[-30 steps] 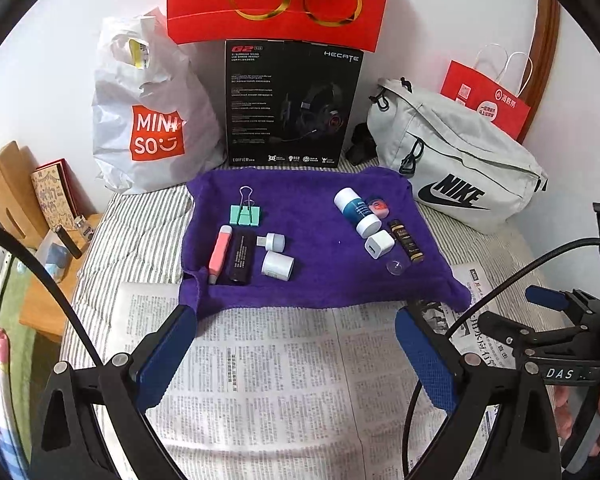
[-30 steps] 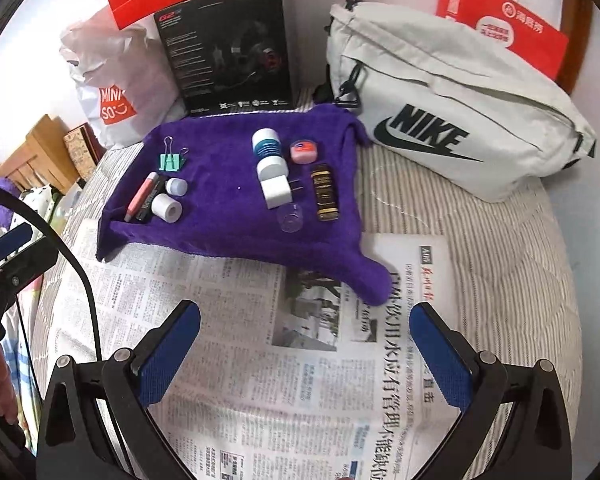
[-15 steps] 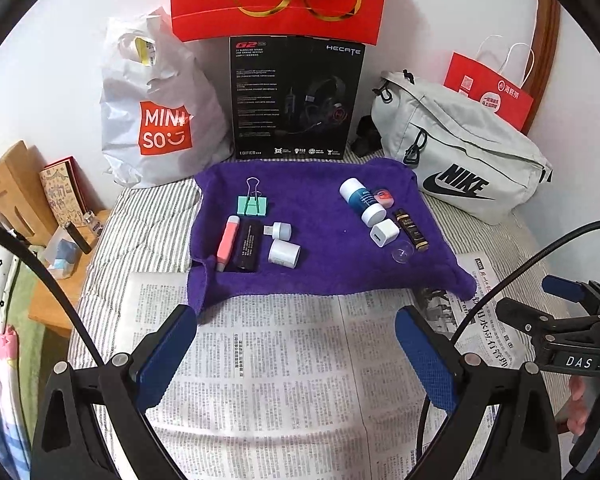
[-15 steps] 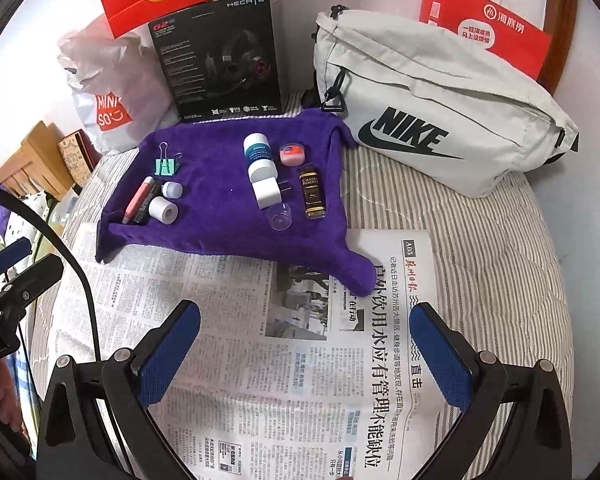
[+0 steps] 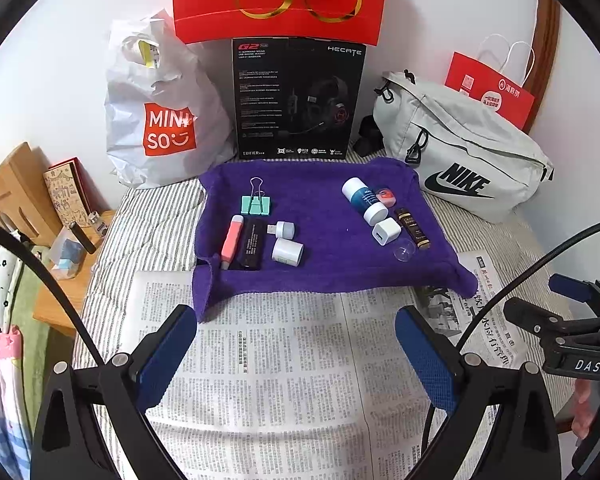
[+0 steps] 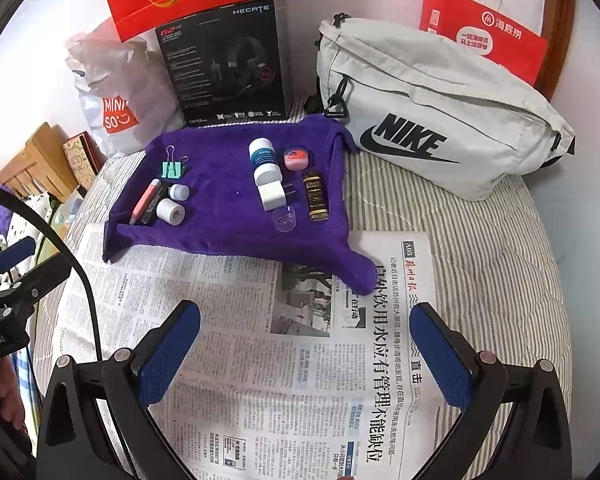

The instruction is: Organize rigid objects

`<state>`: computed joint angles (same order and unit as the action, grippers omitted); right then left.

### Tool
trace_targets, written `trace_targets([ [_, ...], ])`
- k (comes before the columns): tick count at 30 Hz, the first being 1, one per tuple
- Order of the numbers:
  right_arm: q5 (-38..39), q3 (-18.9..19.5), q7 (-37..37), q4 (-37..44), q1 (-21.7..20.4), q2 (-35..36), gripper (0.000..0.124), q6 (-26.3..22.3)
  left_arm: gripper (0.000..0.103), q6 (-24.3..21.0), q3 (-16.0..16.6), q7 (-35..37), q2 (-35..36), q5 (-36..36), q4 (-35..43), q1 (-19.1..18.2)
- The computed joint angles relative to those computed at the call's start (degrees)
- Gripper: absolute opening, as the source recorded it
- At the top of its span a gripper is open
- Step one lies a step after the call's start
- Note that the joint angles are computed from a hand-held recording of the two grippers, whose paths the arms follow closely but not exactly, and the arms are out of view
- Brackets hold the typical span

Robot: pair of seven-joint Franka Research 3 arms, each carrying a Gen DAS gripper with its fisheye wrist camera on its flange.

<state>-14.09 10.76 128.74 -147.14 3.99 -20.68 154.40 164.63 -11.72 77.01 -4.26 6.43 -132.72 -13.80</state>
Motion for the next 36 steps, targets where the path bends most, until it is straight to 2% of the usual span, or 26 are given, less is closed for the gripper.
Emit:
trace_targets([
  [36, 0.3, 0.3, 0.4, -0.6, -0.2, -1.0, 0.103, -0.3, 0.1, -0.7, 0.0, 1.3, 0.1, -0.5, 0.2, 0.1],
])
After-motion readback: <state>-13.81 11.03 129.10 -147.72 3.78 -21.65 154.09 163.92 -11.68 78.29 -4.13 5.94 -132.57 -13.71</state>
